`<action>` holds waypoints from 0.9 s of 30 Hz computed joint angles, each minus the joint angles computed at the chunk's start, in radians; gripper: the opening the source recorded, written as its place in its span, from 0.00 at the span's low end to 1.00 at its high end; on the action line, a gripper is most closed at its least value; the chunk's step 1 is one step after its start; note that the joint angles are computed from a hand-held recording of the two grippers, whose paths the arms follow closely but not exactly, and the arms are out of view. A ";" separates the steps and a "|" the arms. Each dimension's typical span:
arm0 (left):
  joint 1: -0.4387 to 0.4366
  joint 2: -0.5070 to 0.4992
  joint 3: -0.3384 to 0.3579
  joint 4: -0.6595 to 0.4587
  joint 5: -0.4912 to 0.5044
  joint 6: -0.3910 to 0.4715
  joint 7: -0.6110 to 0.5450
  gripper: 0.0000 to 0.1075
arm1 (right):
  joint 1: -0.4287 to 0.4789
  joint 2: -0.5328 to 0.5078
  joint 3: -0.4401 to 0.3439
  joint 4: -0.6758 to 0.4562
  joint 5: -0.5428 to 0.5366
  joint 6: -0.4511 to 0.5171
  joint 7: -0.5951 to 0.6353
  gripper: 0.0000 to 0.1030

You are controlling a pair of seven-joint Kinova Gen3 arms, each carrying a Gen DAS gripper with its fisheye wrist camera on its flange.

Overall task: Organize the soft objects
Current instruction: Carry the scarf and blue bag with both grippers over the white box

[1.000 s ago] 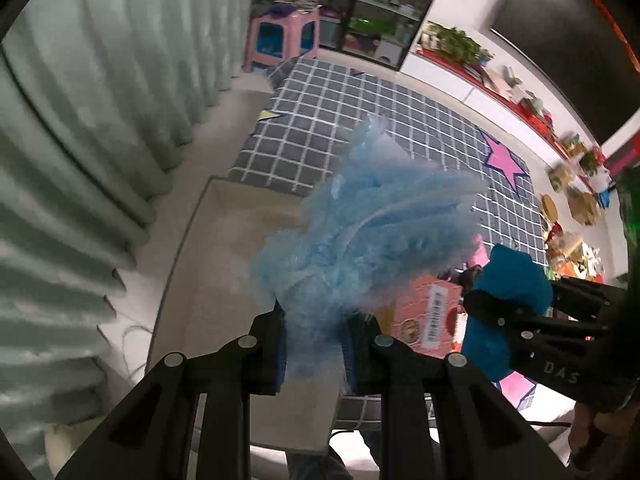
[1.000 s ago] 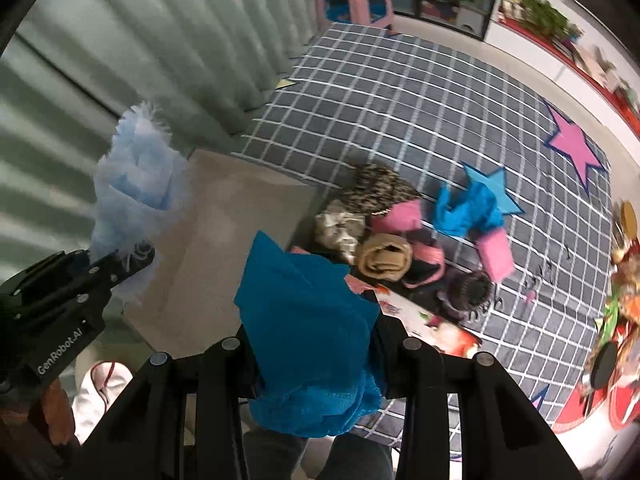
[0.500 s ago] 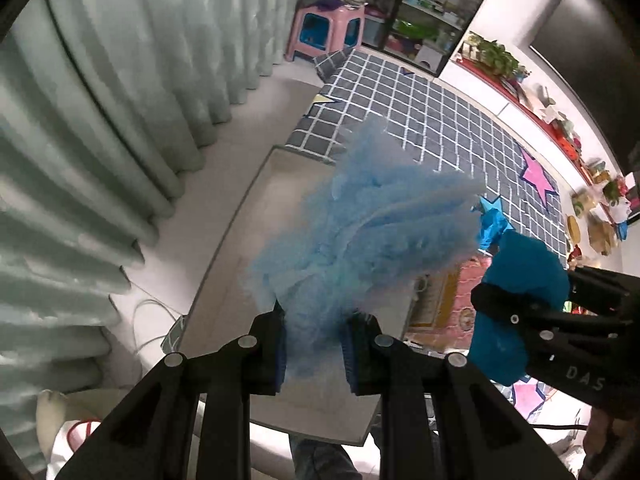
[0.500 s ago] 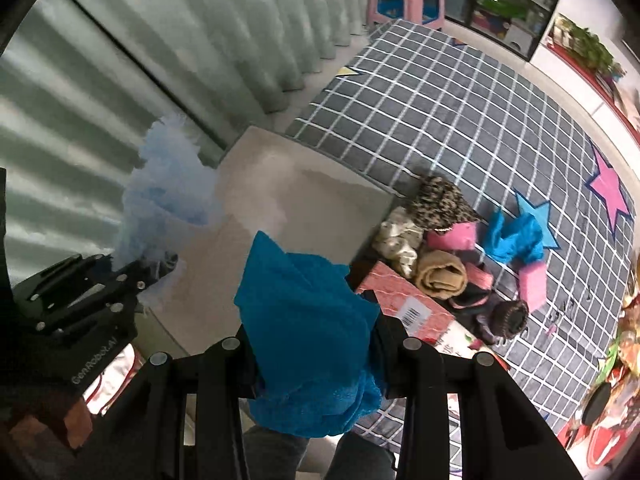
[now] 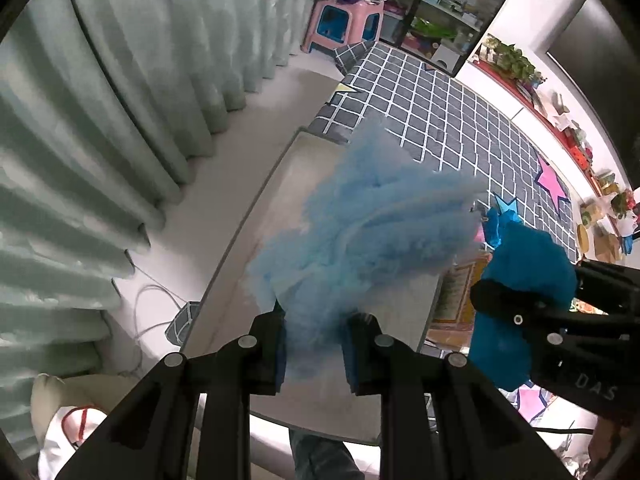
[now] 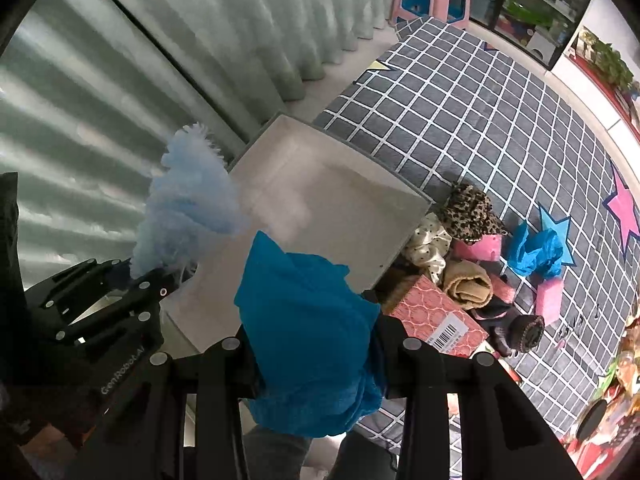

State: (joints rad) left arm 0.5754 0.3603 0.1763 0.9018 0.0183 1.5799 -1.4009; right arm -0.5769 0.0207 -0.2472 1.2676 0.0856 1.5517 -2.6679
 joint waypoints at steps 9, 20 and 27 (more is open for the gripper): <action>0.007 0.017 -0.003 -0.021 -0.005 0.011 0.006 0.23 | 0.009 0.014 0.012 -0.006 -0.017 -0.007 0.025 0.39; 0.017 0.046 -0.008 -0.048 -0.010 0.029 0.010 0.23 | 0.030 0.019 0.028 0.006 -0.038 -0.022 0.049 0.39; 0.026 0.077 -0.015 -0.078 -0.017 0.041 0.003 0.23 | 0.054 0.018 0.039 0.020 -0.056 -0.038 0.063 0.39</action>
